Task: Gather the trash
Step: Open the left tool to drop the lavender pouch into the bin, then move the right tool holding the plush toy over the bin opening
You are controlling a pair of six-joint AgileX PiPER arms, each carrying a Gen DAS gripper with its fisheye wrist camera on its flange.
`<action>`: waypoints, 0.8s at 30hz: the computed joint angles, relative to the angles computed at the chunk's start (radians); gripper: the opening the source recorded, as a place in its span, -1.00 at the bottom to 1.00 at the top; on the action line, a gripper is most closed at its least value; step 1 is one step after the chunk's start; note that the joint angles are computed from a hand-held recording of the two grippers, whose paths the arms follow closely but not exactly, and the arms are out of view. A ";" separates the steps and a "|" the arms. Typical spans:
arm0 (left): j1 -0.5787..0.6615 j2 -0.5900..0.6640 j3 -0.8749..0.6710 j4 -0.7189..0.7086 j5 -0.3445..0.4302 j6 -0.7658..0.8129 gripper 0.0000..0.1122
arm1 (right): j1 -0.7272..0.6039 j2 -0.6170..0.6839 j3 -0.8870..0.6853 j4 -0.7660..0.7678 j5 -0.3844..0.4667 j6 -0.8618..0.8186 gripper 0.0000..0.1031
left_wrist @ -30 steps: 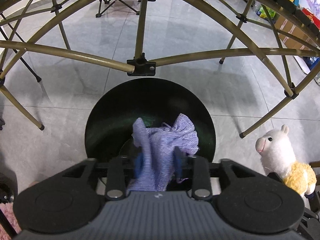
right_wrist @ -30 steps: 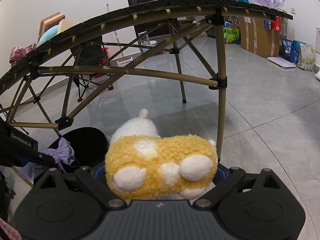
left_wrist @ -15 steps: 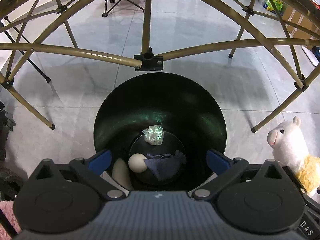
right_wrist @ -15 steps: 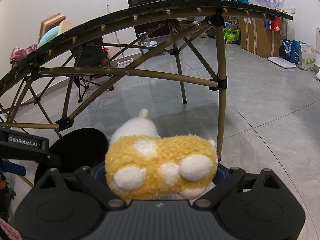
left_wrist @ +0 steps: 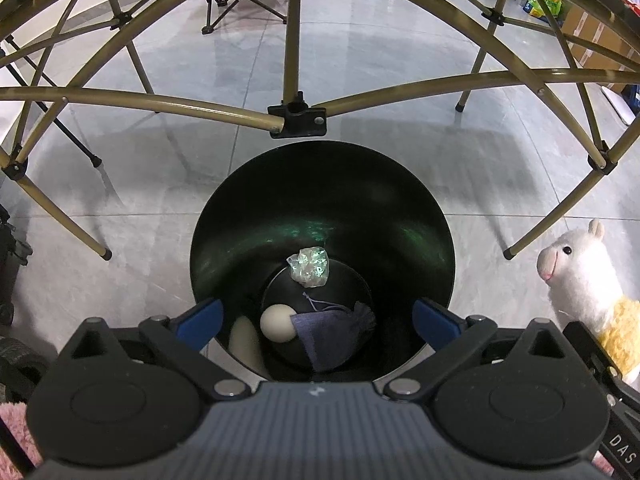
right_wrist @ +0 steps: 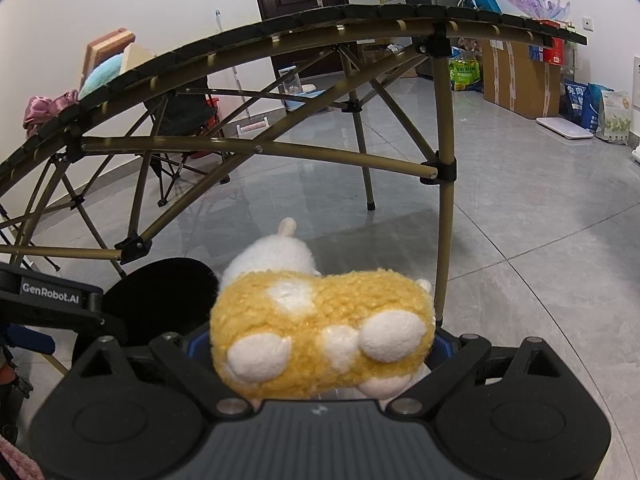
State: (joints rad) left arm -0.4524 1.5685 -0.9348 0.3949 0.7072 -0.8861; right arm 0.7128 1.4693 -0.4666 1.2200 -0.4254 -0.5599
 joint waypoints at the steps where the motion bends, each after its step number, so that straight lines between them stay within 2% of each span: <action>1: 0.000 -0.004 0.003 0.003 0.000 -0.002 0.84 | 0.003 -0.002 -0.001 0.003 0.000 -0.003 0.86; 14: 0.022 -0.100 0.066 0.035 -0.005 -0.005 0.84 | 0.071 -0.014 -0.047 0.109 -0.019 -0.112 0.86; 24: 0.082 -0.218 0.133 0.050 -0.007 0.012 0.84 | 0.148 -0.002 -0.126 0.252 -0.036 -0.269 0.86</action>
State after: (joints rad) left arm -0.3707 1.3510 -0.8014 0.4453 0.7005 -0.8744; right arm 0.8610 1.4674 -0.5925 1.4724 -0.4618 -0.8287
